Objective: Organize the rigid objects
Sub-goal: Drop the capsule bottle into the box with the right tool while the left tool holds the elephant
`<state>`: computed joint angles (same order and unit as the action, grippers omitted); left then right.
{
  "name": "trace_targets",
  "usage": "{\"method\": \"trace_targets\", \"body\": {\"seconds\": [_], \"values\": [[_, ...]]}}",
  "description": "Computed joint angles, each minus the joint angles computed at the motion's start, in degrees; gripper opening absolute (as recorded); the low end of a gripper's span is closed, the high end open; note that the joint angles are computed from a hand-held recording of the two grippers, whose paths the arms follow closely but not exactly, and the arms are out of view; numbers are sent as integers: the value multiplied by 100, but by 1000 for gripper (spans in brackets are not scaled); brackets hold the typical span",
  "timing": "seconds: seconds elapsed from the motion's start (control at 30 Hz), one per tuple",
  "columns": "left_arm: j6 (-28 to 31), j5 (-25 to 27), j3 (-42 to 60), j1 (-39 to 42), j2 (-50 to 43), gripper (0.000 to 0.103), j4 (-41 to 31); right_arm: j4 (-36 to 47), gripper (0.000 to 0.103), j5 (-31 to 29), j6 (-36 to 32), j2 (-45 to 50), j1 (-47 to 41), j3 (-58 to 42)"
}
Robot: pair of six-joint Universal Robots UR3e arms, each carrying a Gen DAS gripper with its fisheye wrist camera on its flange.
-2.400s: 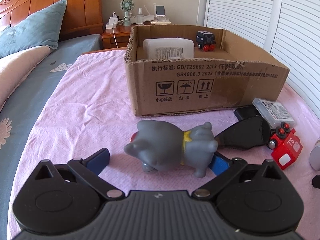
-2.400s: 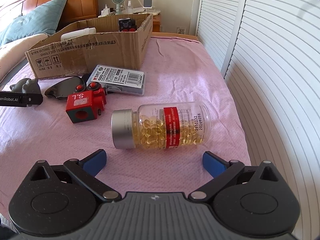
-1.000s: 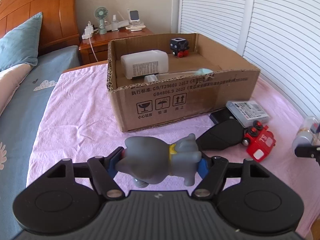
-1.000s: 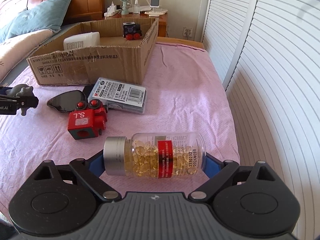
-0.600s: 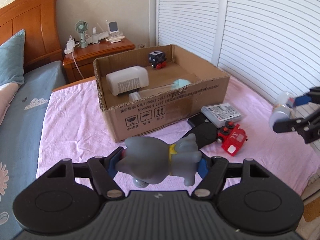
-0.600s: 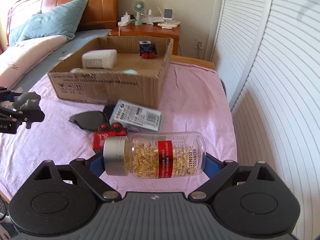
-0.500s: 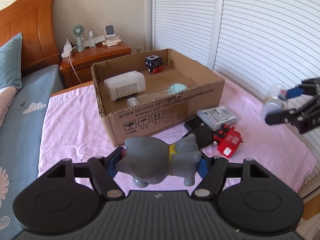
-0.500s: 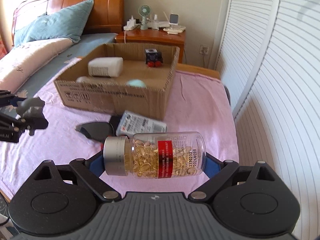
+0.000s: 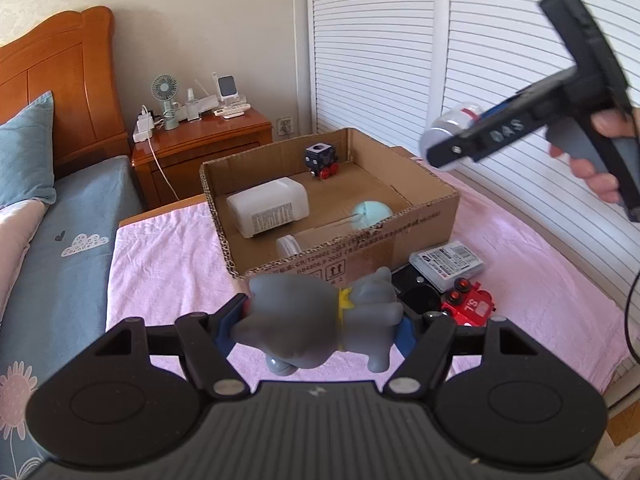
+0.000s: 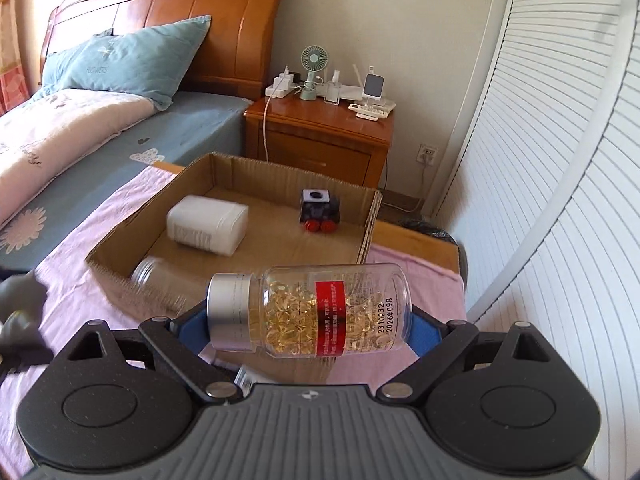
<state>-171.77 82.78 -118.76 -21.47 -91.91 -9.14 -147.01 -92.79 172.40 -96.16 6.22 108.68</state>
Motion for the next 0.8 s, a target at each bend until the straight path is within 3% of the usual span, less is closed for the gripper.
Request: {"method": "trace_targets", "body": {"seconds": [0.43, 0.6, 0.8], "values": [[-162, 196, 276, 135, -223, 72, -142, 95, 97, 158, 72, 2483, -106, -2052], [-194, 253, 320, 126, -238, 72, -180, 82, 97, 126, 128, 2932, -66, -2396], [-202, 320, 351, 67, -238, 72, -198, -158, 103, 282, 172, 2794, -114, -2224]]}}
